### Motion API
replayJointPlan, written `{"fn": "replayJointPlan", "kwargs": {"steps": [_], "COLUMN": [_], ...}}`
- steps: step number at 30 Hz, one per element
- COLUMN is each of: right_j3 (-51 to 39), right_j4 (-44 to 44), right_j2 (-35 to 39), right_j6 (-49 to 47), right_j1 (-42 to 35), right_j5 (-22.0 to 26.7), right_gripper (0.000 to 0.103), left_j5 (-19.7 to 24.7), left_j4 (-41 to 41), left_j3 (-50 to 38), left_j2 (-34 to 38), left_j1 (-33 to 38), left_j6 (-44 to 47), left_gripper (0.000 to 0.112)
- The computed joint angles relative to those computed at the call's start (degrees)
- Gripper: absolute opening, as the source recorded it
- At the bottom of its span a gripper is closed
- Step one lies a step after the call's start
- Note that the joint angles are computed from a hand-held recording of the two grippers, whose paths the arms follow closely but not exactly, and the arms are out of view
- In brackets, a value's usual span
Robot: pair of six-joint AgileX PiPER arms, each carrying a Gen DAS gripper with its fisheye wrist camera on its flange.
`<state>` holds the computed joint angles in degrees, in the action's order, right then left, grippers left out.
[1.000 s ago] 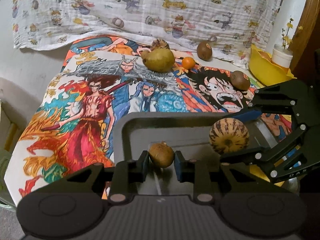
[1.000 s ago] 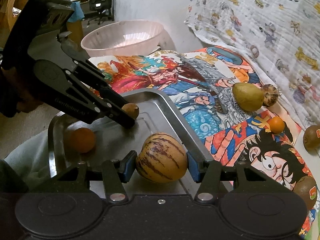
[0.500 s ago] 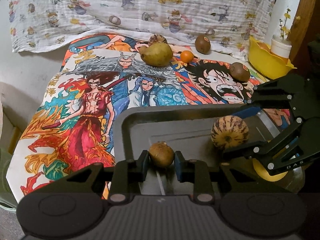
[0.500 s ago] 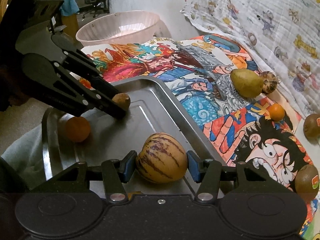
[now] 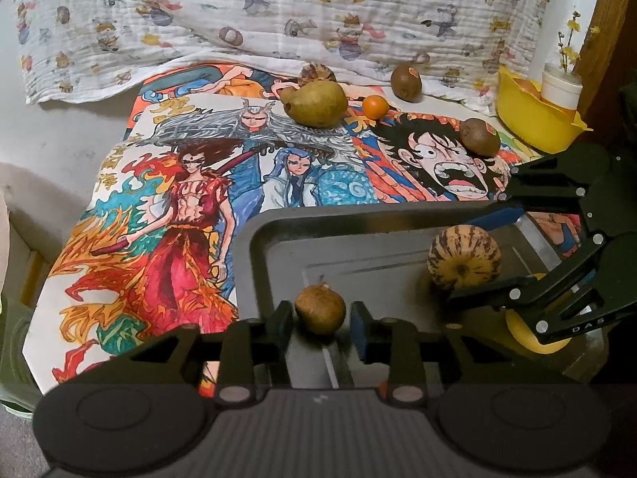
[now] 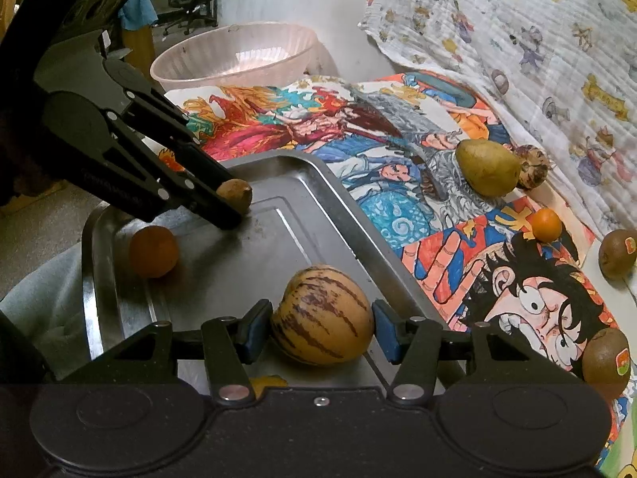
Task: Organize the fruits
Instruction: 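Carry both fruits over the tray and release them onto it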
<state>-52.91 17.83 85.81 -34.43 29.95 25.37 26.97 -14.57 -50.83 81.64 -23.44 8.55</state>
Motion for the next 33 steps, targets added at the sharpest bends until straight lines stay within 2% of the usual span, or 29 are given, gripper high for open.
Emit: {"fn": "replayJointPlan", "kwargs": {"steps": [6,11,17,20,25,33], "right_j3": [1.5,3.3,5.8,7.0,8.7,10.2], "right_j4": [1.5,1.0,0.0,0.0,1.4,-6.7], "right_j2": [-2.9,-6.5,-10.5,-12.1,-15.1,-20.3], "right_j6": [-0.3,0.8,2.1,2.1,-0.7,4.9], "right_j1": [0.1,1.0,1.8,1.9,1.7,1.5], "right_j5": [-0.3,-0.3,0.4,1.1,2.7,6.0], "right_gripper": [0.067,0.082,0.091,0.096,0.099,0.102], "left_j5": [-0.4,-1.0,-0.9,-0.3,2.5,6.4], "left_j4": [-1.2,0.3,5.5,8.3,10.2,15.6], "left_j3": [1.2,2.6,4.1,4.7,4.8,4.6], "left_j2": [-2.0,-4.6,-7.7,-9.1,-10.6,-13.3], "left_j1": [0.0,-1.2,-3.7,-5.0,-6.4,-10.5], "left_j6": [0.9,-0.4,-4.4,-6.9,-8.2,-11.1], "left_gripper": [0.055,0.084,0.095,0.099,0.100,0.100]}}
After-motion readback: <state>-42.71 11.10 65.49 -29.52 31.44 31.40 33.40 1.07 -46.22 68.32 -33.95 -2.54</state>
